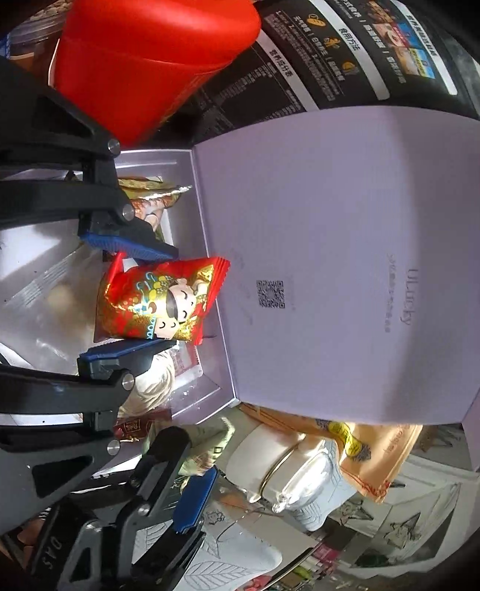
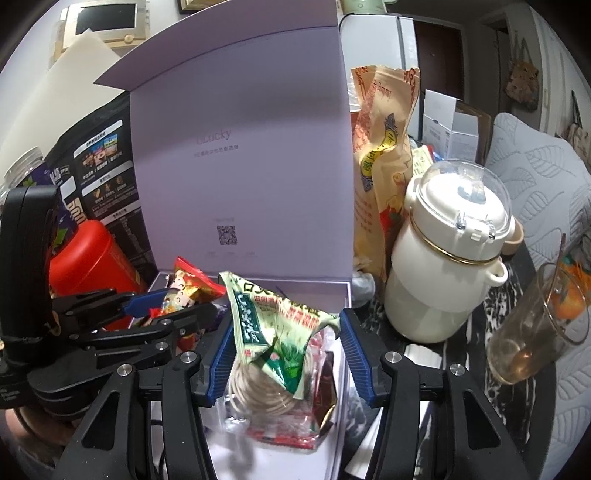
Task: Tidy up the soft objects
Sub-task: 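Release the red packet into the box with left tool while right tool releases the green packet, then withdraw both open tools up and away from the box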
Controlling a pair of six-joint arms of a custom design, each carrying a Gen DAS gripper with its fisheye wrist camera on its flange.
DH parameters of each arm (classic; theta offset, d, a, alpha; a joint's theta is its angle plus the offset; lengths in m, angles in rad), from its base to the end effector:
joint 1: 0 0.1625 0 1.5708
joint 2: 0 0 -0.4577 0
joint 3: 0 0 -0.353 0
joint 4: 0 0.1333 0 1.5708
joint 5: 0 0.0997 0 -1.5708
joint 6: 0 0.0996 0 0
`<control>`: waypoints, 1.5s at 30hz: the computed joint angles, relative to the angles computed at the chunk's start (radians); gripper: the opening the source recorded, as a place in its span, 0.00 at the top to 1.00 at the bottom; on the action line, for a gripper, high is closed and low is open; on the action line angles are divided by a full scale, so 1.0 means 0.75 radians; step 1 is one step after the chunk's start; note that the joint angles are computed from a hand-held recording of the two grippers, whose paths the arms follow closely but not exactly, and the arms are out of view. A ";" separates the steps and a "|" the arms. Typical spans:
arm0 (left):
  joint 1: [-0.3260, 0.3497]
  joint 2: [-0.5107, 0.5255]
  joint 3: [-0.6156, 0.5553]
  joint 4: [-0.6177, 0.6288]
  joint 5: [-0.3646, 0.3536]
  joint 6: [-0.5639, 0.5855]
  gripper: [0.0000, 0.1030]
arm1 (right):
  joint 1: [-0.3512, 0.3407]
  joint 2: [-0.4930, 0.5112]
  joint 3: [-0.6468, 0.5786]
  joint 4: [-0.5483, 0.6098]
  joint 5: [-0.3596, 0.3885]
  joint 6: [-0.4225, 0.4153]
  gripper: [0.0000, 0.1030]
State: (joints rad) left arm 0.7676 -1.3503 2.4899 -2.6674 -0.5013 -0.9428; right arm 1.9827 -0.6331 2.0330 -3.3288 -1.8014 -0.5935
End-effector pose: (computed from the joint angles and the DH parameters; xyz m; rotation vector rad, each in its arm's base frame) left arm -0.0952 -0.3985 0.2363 -0.1276 2.2338 -0.9845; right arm 0.3240 -0.4656 0.0296 1.3171 -2.5191 0.4824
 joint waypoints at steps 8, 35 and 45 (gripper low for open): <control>-0.029 -0.021 -0.042 0.187 0.057 -0.137 0.26 | 0.010 0.001 0.002 -0.027 -0.027 -0.007 0.43; -0.476 -0.369 -0.242 1.727 0.145 -1.255 0.26 | 0.177 -0.166 0.091 -0.137 -0.060 -0.035 0.36; -0.742 -0.324 -0.386 2.323 0.033 -1.729 0.26 | 0.258 -0.292 0.202 -0.205 -0.042 -0.030 0.36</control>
State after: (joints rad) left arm 0.2112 -1.5931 2.2001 -0.9256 -0.4763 -2.2400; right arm 2.1760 -0.8518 2.1847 -3.4829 -1.8329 -0.6160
